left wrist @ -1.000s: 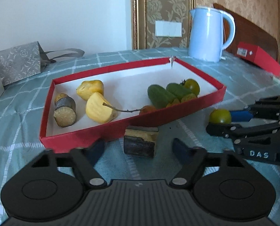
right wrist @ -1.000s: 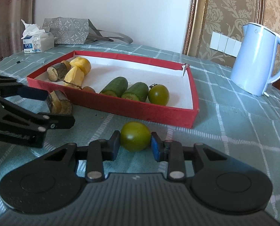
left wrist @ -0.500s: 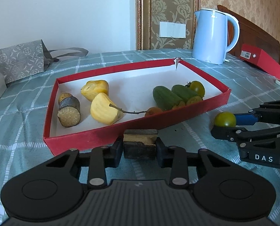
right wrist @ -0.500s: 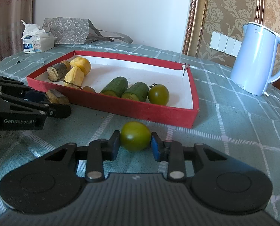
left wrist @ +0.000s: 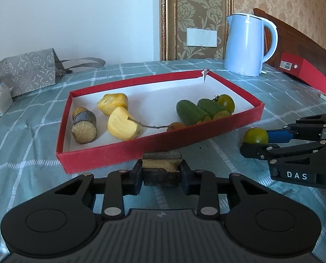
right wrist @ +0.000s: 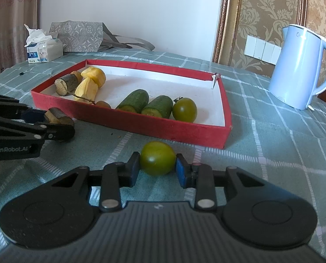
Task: Organize fruits
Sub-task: 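Grasp the eggplant slice with the left gripper, then carry the eggplant slice into the tray and open the left gripper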
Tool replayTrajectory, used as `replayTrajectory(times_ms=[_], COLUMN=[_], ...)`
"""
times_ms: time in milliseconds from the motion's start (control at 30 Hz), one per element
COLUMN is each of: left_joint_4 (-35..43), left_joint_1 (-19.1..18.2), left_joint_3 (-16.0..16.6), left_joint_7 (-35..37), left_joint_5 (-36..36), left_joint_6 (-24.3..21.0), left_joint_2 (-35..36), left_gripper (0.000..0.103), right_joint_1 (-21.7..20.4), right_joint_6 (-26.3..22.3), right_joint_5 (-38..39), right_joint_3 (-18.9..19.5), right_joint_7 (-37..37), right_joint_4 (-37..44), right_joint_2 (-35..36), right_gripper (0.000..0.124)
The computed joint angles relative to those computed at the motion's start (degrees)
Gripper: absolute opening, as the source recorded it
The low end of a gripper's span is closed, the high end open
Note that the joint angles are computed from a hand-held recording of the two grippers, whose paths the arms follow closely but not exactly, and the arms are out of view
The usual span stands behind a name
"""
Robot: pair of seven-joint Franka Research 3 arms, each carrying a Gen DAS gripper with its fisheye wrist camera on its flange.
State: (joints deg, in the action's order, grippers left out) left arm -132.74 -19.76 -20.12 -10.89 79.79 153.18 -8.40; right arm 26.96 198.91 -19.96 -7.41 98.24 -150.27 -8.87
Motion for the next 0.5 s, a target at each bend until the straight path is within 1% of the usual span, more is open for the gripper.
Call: replayTrajectory(times_ms=[100,333,500], left_joint_4=[-0.4,-0.8,-0.5], left_joint_1=[-0.2,-0.6,-0.9], left_joint_3=[-0.2,-0.8,-1.3], left_joint_7=[0.2,3.1,4.2], left_joint_5=[-0.9,-4.8,-6.5], left_joint_6=[-0.4,-2.6,-4.9], left_joint_2=[-0.5,-1.2,-1.2], left_gripper=[0.033,0.033,0.033], right_joint_1=[-0.4,-0.4,-0.6], right_joint_6=[0.1,0.1,0.1], right_joint_5=[0.6,0.6,1.1], right_joint_3=[0.6,0.5,0.9], right_joint_7=[-0.6,-0.7,-1.1], right_joint_4=[0.0,0.0,-0.1], right_joint_2=[0.0,0.0,0.0], right_gripper=[0.032,0.032,0.032])
